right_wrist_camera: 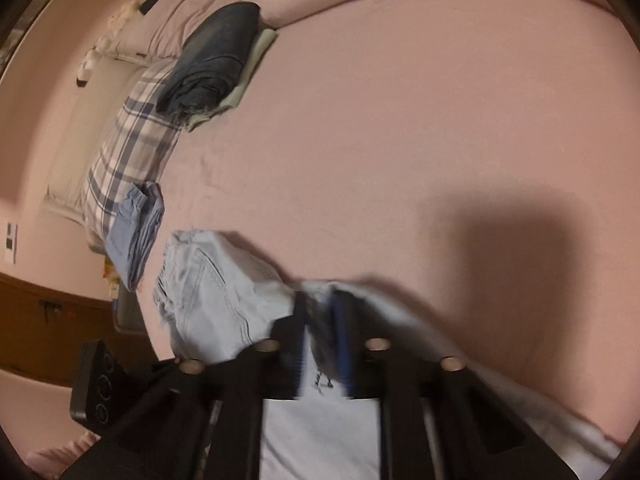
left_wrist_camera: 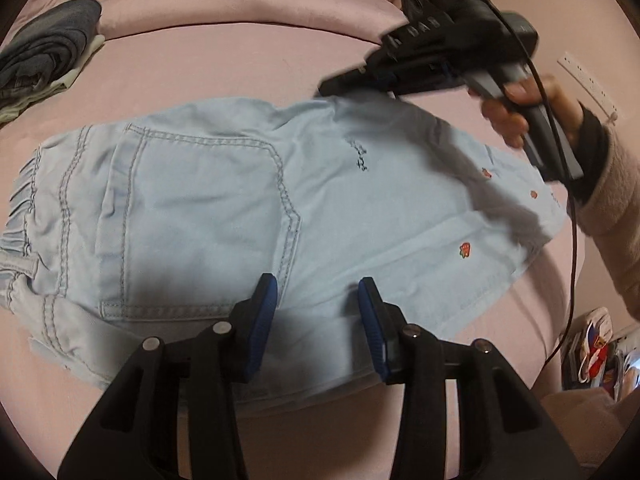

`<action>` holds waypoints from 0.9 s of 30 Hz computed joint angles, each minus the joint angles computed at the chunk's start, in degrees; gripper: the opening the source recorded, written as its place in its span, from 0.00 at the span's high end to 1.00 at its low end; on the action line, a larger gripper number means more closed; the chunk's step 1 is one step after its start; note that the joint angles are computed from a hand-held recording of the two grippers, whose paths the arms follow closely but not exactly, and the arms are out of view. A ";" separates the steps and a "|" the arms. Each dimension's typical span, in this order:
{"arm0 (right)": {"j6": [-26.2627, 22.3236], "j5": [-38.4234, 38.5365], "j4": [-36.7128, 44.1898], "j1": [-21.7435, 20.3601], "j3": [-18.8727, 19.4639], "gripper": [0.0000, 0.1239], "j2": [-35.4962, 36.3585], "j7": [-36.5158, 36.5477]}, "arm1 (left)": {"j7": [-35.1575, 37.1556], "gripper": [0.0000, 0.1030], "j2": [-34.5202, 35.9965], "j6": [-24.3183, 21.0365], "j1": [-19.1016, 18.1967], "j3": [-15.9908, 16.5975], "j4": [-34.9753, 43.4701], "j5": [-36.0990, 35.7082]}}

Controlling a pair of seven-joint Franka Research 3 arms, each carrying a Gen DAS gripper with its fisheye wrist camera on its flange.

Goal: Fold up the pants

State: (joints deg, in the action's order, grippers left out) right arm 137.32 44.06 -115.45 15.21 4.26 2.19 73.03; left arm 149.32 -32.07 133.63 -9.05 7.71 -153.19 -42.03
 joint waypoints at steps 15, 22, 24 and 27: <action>21.62 -22.09 -18.80 5.58 0.32 0.92 -17.05 9.36 | -0.24 0.50 -8.75 0.60 -1.90 -0.09 -4.28 5.99; 13.12 -28.28 -36.04 7.91 5.71 0.75 -33.95 7.17 | 5.38 0.50 -17.41 0.12 -6.92 -0.68 -9.37 11.16; 12.48 -30.12 -39.08 7.91 7.23 0.74 -36.35 8.57 | 6.01 0.50 -18.15 1.23 -8.52 -1.26 -10.34 12.96; 13.52 -31.89 -40.79 7.73 7.82 0.74 -37.41 10.05 | 5.10 0.52 -17.65 4.42 -9.93 -2.54 -11.24 15.85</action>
State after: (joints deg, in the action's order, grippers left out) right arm 150.84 12.17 -156.24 22.95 12.07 -35.21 83.08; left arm 154.42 -49.72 138.05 -18.98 5.17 -164.43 -26.18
